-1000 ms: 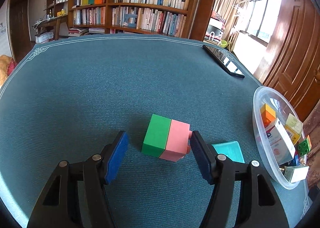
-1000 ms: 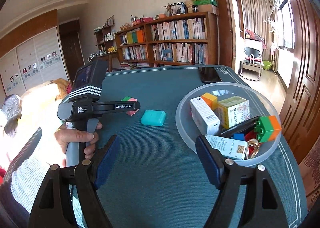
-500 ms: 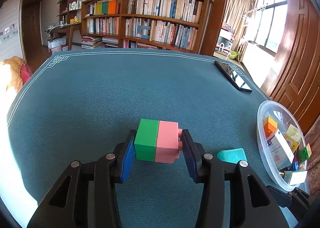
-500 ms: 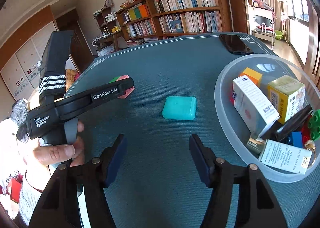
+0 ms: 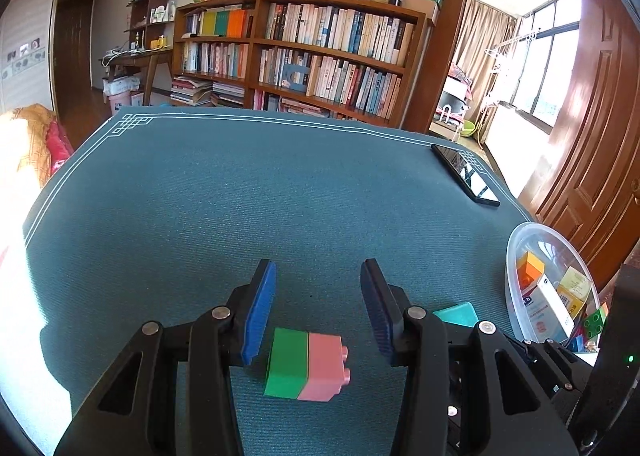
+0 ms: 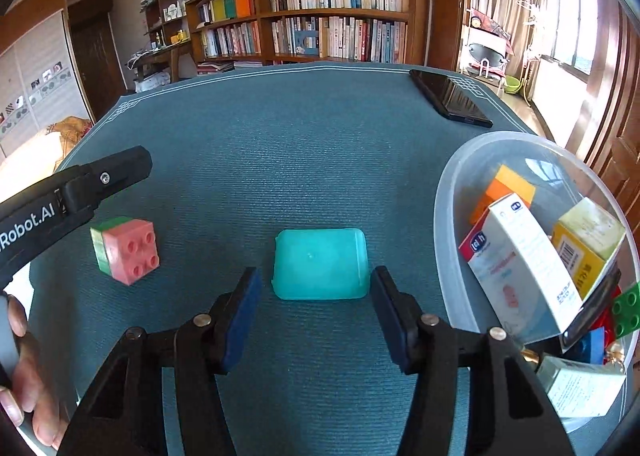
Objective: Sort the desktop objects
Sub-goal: 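Grasp teal plastic case with right gripper while left lifts green-pink brick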
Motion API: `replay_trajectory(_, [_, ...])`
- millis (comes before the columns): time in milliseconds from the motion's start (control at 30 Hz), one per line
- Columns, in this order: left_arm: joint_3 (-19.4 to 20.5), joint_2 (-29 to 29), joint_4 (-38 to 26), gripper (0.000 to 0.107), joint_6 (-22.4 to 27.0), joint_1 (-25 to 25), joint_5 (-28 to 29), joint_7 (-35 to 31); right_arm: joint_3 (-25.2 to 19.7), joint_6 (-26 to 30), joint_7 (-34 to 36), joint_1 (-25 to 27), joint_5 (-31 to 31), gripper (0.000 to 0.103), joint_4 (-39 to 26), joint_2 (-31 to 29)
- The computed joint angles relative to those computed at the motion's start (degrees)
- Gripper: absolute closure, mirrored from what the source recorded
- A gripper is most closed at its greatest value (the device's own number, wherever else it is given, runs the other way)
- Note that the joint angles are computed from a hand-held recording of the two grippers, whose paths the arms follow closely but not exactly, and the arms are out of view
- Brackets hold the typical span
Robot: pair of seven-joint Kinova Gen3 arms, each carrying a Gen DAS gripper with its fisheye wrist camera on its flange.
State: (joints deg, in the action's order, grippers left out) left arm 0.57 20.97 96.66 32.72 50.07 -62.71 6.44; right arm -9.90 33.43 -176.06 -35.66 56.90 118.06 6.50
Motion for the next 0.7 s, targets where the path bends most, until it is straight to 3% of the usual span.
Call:
replay_trajectory(133, [-0.07,-0.08,0.39,0.06,-0.89,-0.44,0.32,-0.14,-0.12,3.33,0.46,-1.46,0.46,0.042,-1.91,2.16])
replay_trajectory(267, [-0.06,-0.51,1.1,0.06,-2.59,-1.48,1.83,-0.56,0.38,3.14,0.55,-1.94,0.73,0.044,-1.83,2.12])
replay_trajectory(400, [-0.23,-1.6,2.26,0.06,-6.58,-3.68,5.55,-3.5,0.32,1.69,0.23,-2.01,1.22,0.044,-0.89,1.42])
replay_trajectory(533, [-1.47,-3.0,4.16,0.059,-10.74,-4.71,8.39,-4.38,0.15,-3.11,0.34,-0.69,0.02,0.044,1.01,-0.34])
replay_trajectory(633, [-0.79,-3.21,3.89,0.047,-10.98,-6.05,13.17,-9.34,-0.51,-3.47,-1.89,-1.02,1.5,0.044,2.38,-1.84])
replay_trajectory(700, [-1.46,-3.32,3.62,0.044,-10.52,-5.5,14.54,-10.72,-1.43,-2.76,-5.11,-1.39,3.99,0.044,3.5,-3.27])
